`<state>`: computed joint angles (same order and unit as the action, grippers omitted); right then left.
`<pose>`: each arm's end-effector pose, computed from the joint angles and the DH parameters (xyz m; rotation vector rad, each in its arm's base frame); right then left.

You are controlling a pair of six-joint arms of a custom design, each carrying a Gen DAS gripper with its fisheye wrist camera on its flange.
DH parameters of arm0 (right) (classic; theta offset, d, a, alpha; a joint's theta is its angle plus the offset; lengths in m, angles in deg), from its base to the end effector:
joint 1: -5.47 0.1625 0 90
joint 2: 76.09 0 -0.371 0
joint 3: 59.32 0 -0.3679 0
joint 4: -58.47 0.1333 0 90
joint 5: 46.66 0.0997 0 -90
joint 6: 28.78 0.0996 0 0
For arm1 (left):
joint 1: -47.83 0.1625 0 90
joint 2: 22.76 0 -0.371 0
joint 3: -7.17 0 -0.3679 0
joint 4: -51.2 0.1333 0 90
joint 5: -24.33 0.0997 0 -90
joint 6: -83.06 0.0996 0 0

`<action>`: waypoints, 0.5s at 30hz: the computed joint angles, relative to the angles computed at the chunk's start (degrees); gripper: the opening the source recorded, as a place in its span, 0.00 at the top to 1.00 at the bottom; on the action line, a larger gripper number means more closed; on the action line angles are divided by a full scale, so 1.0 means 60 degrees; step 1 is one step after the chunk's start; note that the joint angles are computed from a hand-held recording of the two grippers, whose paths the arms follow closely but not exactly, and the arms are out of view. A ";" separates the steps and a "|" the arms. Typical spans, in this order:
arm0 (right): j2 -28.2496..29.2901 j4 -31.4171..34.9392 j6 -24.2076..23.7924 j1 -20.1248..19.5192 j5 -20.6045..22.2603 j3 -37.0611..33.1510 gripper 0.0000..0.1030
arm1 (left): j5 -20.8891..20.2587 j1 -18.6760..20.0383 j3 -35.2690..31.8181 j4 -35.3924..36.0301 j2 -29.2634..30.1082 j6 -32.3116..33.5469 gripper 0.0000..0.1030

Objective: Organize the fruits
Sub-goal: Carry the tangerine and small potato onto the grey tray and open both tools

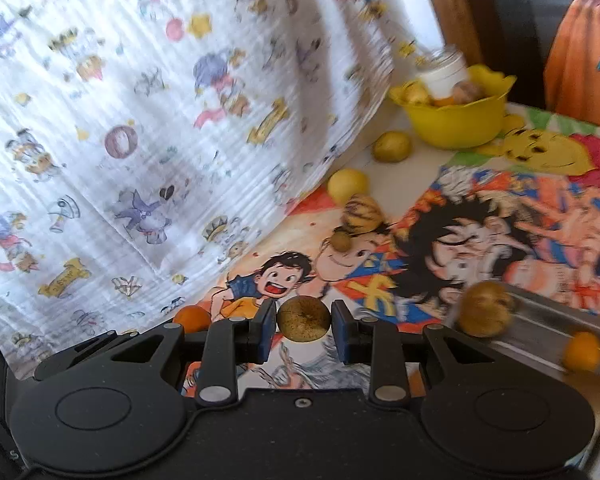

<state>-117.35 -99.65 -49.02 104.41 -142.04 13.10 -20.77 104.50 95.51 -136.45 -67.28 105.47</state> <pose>0.2364 -0.7048 0.1975 0.6725 -2.7609 0.9318 -0.1847 -0.6514 0.2067 0.6172 2.1492 -1.1920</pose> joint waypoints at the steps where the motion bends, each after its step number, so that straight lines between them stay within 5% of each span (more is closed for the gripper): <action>1: -0.0246 -0.0173 -0.0053 -0.0048 -0.0003 0.0312 0.69 | -0.0051 -0.0074 0.0083 -0.0026 -0.0012 -0.0064 0.69; 15: -0.2454 -0.2228 -0.0496 -0.1190 0.0491 0.3422 0.69 | -0.0615 -0.0830 0.0665 0.0072 0.0371 -0.0663 0.69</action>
<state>-132.08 -113.02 -52.00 97.27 -139.09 33.63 -24.46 99.52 99.49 -136.01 -65.05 101.49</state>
